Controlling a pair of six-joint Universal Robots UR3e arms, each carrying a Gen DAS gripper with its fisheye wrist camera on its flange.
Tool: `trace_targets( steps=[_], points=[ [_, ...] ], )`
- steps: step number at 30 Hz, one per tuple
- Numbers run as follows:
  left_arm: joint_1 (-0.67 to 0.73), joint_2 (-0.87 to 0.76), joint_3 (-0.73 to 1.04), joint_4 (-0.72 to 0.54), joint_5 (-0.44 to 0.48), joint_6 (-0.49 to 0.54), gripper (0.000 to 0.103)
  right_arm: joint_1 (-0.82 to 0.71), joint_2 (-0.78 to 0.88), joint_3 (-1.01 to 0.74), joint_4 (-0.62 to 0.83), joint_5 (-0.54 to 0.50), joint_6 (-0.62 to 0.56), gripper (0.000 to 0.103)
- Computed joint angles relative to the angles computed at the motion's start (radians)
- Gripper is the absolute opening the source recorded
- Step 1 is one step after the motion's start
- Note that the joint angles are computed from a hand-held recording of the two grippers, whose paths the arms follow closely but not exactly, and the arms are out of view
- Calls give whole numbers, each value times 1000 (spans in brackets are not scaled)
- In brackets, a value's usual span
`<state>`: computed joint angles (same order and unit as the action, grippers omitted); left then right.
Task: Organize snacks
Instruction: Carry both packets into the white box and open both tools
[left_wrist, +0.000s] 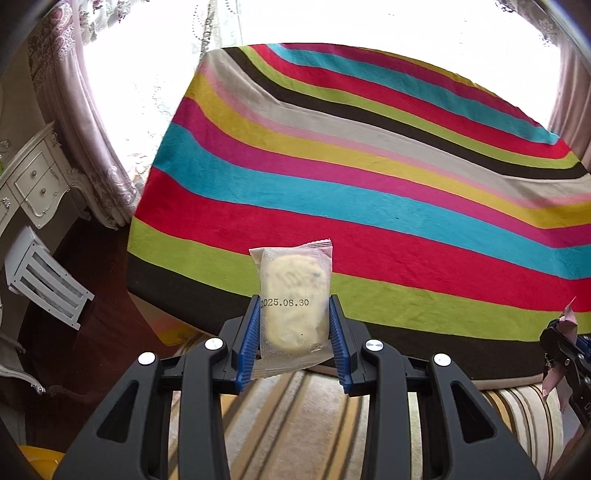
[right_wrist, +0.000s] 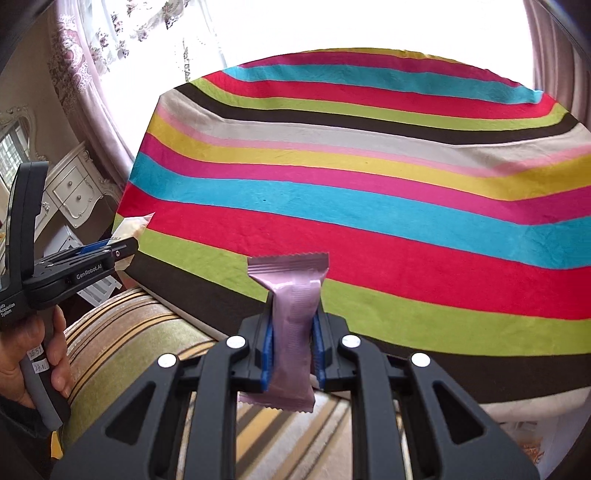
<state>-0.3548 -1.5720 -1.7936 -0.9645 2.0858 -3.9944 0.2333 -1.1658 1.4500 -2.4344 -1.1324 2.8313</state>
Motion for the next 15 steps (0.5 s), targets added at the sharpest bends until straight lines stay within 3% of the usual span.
trace_targets(
  steps=[15],
  points=[
    [-268, -380, 498, -72, -30, 59, 33, -271, -363, 437, -101, -172, -25, 17]
  ],
)
